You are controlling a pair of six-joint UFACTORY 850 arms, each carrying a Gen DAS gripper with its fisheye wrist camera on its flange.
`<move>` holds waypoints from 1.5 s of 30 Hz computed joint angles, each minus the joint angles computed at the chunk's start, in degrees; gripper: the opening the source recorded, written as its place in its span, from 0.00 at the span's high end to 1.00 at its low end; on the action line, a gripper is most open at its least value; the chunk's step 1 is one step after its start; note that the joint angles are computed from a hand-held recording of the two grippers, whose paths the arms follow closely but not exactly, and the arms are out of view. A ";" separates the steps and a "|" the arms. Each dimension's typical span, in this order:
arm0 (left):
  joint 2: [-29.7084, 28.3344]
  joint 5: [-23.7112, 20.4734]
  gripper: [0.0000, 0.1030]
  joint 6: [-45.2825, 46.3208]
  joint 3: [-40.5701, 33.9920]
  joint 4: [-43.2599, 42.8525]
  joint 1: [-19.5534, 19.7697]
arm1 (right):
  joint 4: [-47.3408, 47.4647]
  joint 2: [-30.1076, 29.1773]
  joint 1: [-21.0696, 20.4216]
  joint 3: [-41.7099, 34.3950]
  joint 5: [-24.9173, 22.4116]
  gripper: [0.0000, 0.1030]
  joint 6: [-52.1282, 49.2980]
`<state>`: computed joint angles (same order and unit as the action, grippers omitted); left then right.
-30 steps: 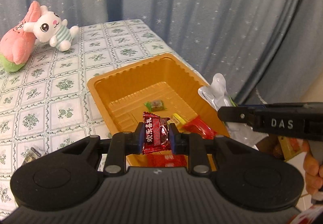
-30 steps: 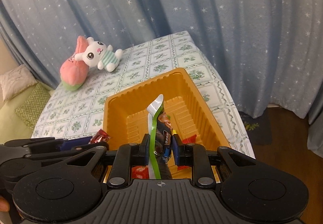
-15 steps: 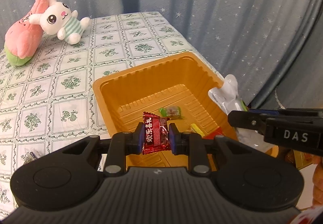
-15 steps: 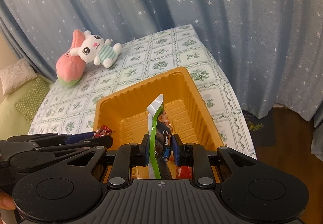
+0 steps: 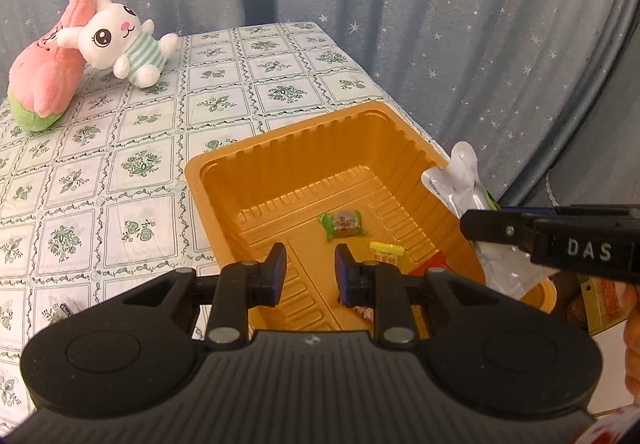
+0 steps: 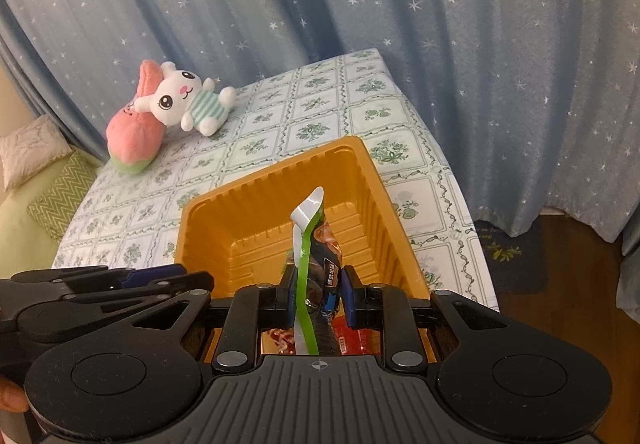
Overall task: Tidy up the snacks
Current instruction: 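Carry both packets over the orange tray and open both tools, then move both tools back toward the remaining snacks on the tablecloth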
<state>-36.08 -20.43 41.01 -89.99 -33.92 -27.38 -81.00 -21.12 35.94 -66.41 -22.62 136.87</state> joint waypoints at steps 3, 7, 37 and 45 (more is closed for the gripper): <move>0.12 -0.07 0.78 -0.24 0.11 0.20 0.01 | 0.93 -0.26 -0.21 -0.19 0.01 0.78 -1.58; 0.46 0.24 0.78 -0.39 0.39 0.14 -0.02 | 2.23 -0.74 -0.65 -0.71 0.31 0.78 -4.32; 6.45 -2.08 0.67 11.71 7.17 -11.46 1.21 | -0.61 1.71 3.03 2.47 -2.59 0.37 -1.13; 9.93 -3.73 0.58 18.37 11.19 -16.82 1.94 | 3.91 4.16 6.16 4.33 -5.78 0.28 -1.84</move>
<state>-26.15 -24.16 59.38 -78.81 -50.74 -25.44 -77.08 -16.96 42.10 -62.08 -28.39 135.03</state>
